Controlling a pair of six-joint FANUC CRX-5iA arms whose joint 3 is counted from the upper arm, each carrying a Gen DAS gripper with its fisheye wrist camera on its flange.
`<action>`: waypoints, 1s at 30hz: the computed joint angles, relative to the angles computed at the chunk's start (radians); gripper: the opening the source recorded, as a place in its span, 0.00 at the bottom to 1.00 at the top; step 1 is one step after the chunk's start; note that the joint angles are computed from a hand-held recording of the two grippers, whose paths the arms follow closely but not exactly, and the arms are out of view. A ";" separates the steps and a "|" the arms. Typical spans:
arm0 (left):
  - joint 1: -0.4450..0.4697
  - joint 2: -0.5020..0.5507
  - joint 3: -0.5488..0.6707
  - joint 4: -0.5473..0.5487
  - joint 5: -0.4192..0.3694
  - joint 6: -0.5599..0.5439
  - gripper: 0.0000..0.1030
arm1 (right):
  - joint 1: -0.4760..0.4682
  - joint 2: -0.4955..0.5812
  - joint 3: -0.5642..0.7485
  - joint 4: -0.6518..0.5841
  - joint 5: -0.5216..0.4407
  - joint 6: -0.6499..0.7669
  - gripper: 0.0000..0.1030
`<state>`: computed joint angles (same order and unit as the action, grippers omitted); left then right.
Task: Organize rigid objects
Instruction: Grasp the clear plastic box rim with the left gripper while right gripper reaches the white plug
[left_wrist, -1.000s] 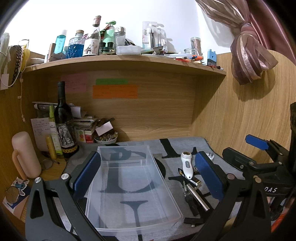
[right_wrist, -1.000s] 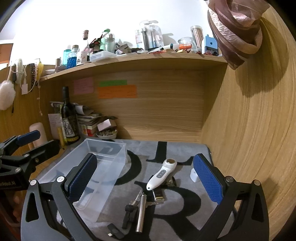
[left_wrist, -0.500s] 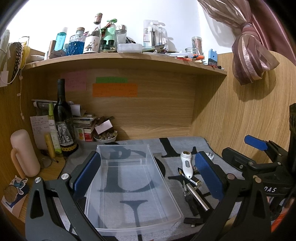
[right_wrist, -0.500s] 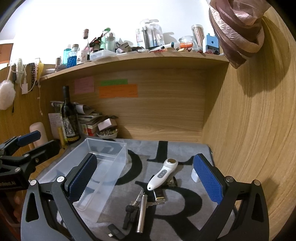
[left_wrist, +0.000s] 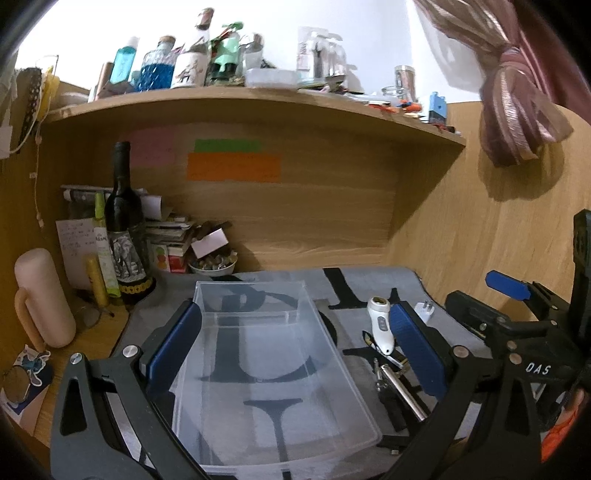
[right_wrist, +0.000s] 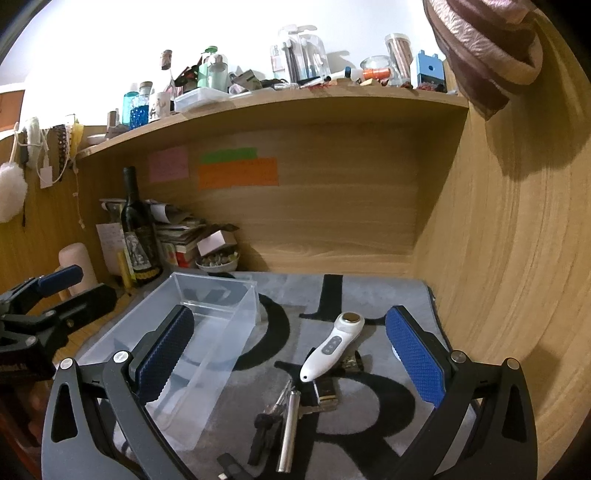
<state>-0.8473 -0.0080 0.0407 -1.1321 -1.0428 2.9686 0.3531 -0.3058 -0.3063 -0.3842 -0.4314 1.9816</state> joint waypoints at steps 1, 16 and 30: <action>0.017 -0.006 -0.005 0.018 0.012 -0.009 1.00 | -0.004 0.008 0.007 -0.002 -0.003 0.001 1.00; 0.419 -0.063 -0.117 0.532 0.144 -0.414 0.63 | -0.033 0.197 0.111 0.249 -0.057 -0.217 0.85; 0.559 -0.025 -0.175 0.793 0.197 -0.682 0.24 | -0.061 0.375 0.233 0.384 -0.219 -0.306 0.66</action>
